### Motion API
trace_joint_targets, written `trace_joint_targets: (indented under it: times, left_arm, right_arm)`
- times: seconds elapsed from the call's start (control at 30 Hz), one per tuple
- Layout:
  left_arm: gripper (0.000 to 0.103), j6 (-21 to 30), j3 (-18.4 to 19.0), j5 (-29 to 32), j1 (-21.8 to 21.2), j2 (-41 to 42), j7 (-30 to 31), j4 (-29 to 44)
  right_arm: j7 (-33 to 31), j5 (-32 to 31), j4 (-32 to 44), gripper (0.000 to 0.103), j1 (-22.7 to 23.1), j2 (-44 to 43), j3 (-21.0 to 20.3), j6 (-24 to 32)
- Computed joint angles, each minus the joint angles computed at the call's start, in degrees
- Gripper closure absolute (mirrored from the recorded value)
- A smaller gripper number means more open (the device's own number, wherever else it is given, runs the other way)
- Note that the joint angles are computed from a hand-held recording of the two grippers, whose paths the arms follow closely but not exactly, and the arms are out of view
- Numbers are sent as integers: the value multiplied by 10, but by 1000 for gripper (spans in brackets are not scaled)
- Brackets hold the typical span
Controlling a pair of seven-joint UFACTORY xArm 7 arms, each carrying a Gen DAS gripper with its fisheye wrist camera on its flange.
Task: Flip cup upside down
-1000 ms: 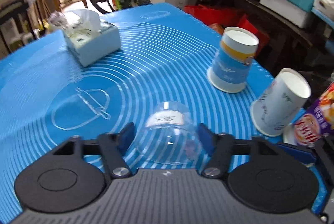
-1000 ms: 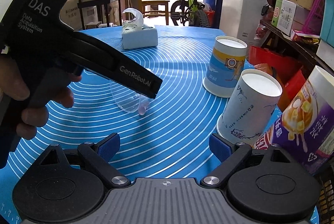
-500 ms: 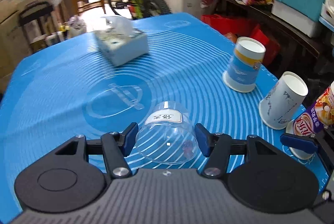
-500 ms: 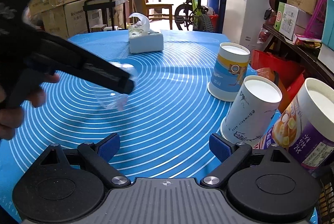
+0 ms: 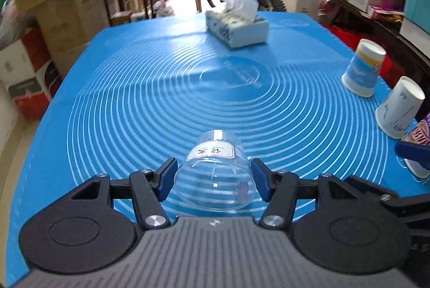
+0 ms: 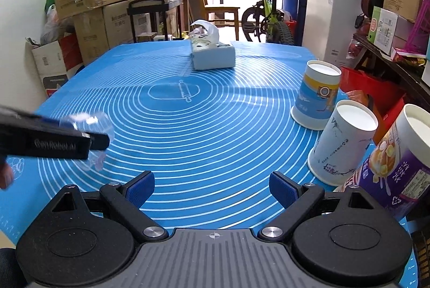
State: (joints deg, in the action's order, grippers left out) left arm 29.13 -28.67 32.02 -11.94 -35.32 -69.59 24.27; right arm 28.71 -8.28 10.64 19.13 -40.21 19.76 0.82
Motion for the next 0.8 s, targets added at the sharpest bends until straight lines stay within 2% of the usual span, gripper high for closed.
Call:
trace_joint_targets:
  times: [0.3,0.33,0.4,0.43,0.8]
  left_arm:
    - [39,-6,0,-12,-9,-11,-22,-23]
    - [37,-8,-1,-12,-9,-13,-23,-24]
    - [23,-6,-5,-12,-7,-18,-28,-26]
    - [21,-6,-8,-11,-7,-21,-31,-26]
    - [14,-1,-6,-18,-12,-38,-29,-28]
  right_arm:
    - [-5,5,-2,10,26,-19,-21,30]
    - [-6,6,-2,10,27,-19,-22,31]
    - [-8,8,-3,10,31,-21,-26,34]
    - [-8,9,-3,10,32,-22,-27,35]
    - [-26,26,2,10,52,-15,-53,40]
